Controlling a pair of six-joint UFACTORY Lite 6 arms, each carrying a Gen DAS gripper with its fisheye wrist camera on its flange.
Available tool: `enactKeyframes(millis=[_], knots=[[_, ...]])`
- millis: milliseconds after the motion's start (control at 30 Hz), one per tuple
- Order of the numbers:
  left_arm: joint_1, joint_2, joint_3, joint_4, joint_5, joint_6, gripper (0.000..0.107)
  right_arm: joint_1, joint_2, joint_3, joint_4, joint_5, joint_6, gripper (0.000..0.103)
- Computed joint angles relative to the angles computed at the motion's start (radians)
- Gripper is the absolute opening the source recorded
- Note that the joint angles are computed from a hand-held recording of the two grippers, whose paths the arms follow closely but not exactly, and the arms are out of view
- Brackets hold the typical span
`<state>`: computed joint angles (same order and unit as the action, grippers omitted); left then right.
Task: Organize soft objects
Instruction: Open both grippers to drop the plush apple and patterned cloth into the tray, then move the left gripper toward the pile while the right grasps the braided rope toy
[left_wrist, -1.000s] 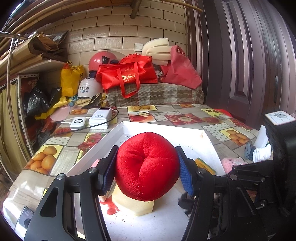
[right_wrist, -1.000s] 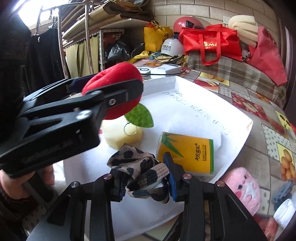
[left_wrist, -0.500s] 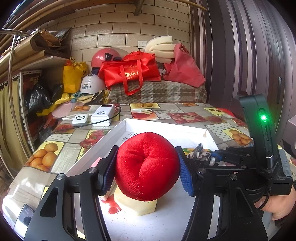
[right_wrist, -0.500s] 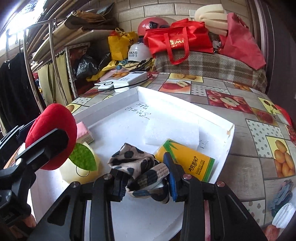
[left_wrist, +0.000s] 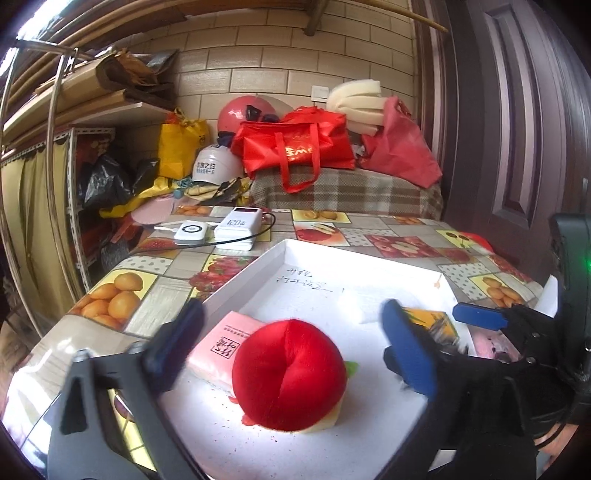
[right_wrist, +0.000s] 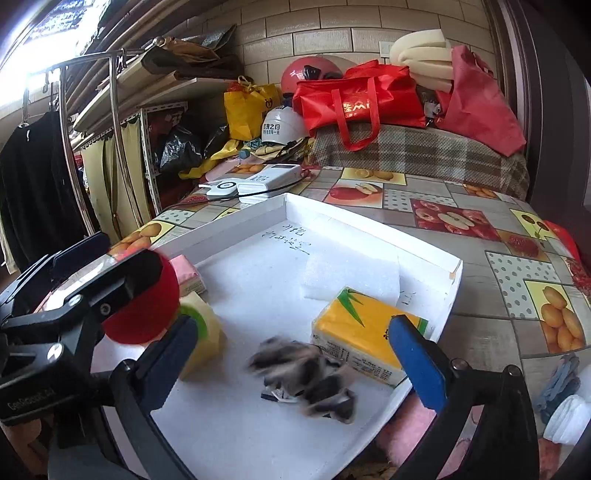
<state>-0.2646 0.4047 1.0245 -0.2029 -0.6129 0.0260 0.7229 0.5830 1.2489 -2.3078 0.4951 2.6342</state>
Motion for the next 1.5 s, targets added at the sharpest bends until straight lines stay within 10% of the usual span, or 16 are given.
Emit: enactKeyframes(millis=[1500], knots=[[-0.006, 0.0, -0.01, -0.017, -0.024, 0.017, 0.103, 0.04, -0.11, -0.188, -0.05, 0.13, 0.122, 0.103]])
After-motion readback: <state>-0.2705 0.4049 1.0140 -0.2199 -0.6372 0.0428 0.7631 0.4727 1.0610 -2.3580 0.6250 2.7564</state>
